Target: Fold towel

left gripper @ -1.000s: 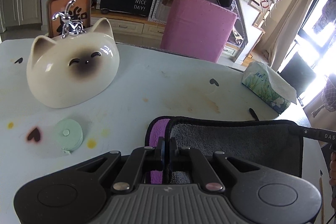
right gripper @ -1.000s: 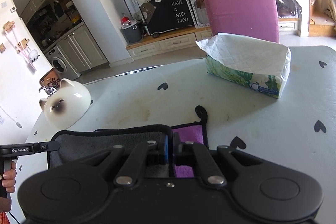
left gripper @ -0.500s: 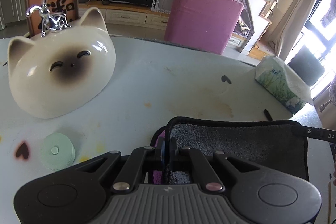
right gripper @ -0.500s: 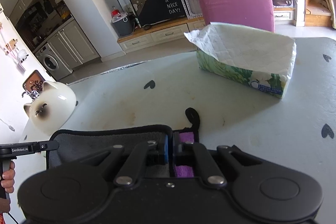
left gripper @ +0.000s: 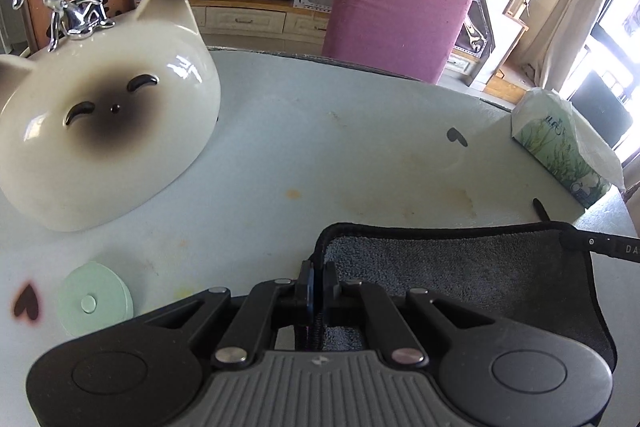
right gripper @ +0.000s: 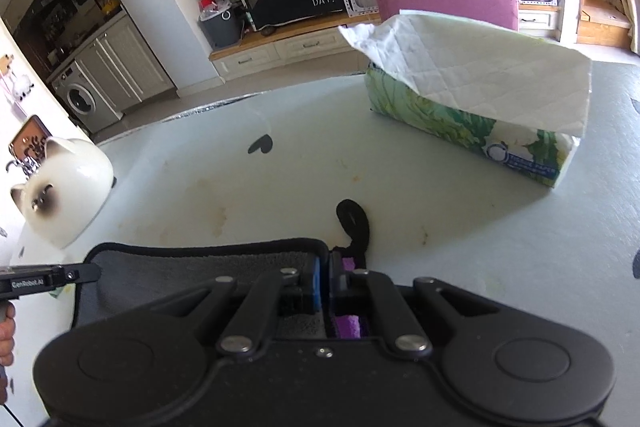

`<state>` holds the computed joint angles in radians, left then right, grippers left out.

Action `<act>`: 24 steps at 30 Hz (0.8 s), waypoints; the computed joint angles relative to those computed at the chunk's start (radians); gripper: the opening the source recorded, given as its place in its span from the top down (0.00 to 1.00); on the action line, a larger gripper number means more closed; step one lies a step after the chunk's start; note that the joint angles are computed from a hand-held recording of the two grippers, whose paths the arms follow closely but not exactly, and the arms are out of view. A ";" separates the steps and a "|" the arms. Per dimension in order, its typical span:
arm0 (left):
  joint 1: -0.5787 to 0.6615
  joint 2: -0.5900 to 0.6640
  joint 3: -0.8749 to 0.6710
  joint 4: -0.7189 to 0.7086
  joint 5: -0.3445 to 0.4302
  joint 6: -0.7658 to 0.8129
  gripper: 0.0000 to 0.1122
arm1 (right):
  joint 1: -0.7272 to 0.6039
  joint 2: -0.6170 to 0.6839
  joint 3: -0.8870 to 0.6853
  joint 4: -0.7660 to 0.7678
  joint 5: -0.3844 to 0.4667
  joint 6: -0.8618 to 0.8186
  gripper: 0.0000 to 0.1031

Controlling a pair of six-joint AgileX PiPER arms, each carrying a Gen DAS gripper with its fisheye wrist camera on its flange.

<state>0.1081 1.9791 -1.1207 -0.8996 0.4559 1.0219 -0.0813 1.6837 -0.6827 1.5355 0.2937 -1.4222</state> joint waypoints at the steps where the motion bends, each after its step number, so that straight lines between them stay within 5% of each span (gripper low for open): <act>1: -0.001 0.003 -0.002 -0.002 -0.001 0.001 0.96 | 0.006 0.009 -0.005 0.002 -0.009 -0.004 0.95; 4: 0.000 0.004 0.004 -0.002 -0.005 0.003 0.96 | 0.025 0.033 -0.019 0.000 -0.033 0.004 0.95; 7: 0.002 0.004 -0.004 0.028 0.000 -0.027 0.88 | 0.052 0.039 -0.024 -0.005 -0.080 0.020 0.84; 9: 0.003 0.002 -0.013 0.061 0.004 -0.063 0.73 | 0.069 0.034 -0.026 -0.042 -0.115 0.061 0.68; 15: 0.036 -0.026 -0.017 0.083 0.056 -0.069 0.26 | 0.034 0.004 -0.030 -0.249 -0.069 0.244 0.40; 18: 0.038 -0.056 -0.002 0.095 0.073 -0.062 0.16 | 0.038 -0.030 -0.019 -0.336 -0.066 0.327 0.19; 24: 0.022 -0.139 0.047 0.155 0.068 -0.092 0.08 | 0.069 -0.115 0.013 -0.542 -0.058 0.543 0.00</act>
